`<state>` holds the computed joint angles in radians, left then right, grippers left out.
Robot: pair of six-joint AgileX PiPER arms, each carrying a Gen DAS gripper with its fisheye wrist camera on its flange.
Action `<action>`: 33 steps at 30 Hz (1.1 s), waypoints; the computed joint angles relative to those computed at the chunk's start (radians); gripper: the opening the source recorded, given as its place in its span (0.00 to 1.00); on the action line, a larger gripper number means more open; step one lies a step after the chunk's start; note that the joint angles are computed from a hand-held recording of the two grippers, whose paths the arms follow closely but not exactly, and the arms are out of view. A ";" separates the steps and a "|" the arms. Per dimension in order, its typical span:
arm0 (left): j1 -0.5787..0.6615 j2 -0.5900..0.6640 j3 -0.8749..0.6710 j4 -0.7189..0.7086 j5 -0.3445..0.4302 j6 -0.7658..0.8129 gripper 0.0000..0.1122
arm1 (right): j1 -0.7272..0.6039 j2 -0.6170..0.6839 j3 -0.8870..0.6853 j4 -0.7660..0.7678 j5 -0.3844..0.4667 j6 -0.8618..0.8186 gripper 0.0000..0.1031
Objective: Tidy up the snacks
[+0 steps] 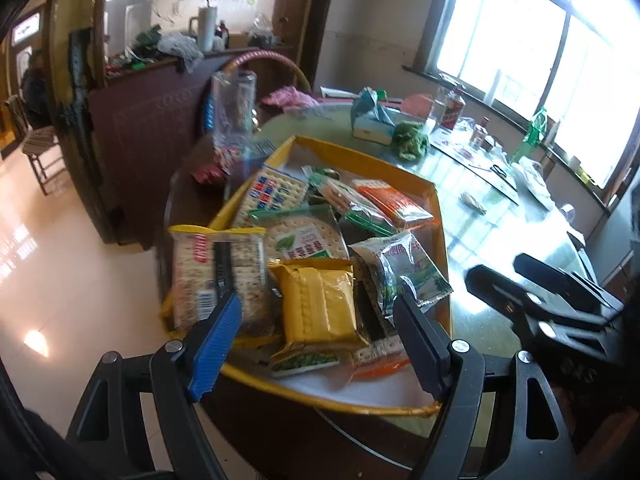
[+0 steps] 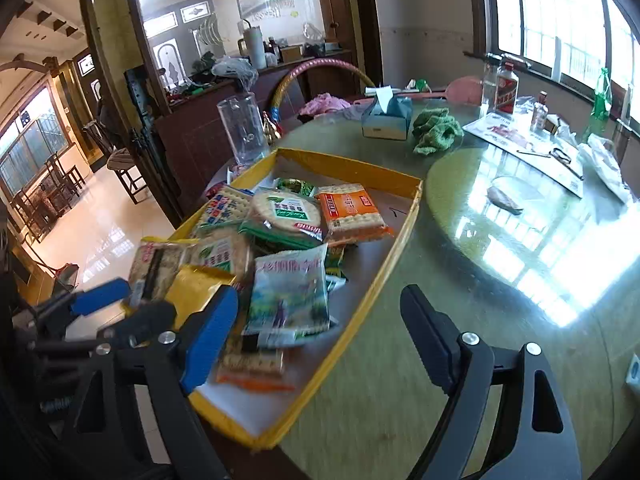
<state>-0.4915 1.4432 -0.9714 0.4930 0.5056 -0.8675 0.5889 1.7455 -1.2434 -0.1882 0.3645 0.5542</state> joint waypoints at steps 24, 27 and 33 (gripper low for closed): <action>-0.389 -0.182 0.101 0.469 0.475 -0.524 0.72 | 0.216 -0.311 0.275 -0.416 0.057 0.472 0.86; -0.391 -0.203 0.113 0.464 0.483 -0.530 0.72 | 0.236 -0.322 0.282 -0.441 0.070 0.504 0.86; -0.400 -0.237 0.130 0.443 0.481 -0.494 0.72 | 0.260 -0.320 0.275 -0.434 0.095 0.504 0.86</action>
<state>-0.8918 1.2062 -0.8415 0.9362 0.9870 -1.3617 0.8487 1.4258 -0.9686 -0.6219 0.4590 1.0583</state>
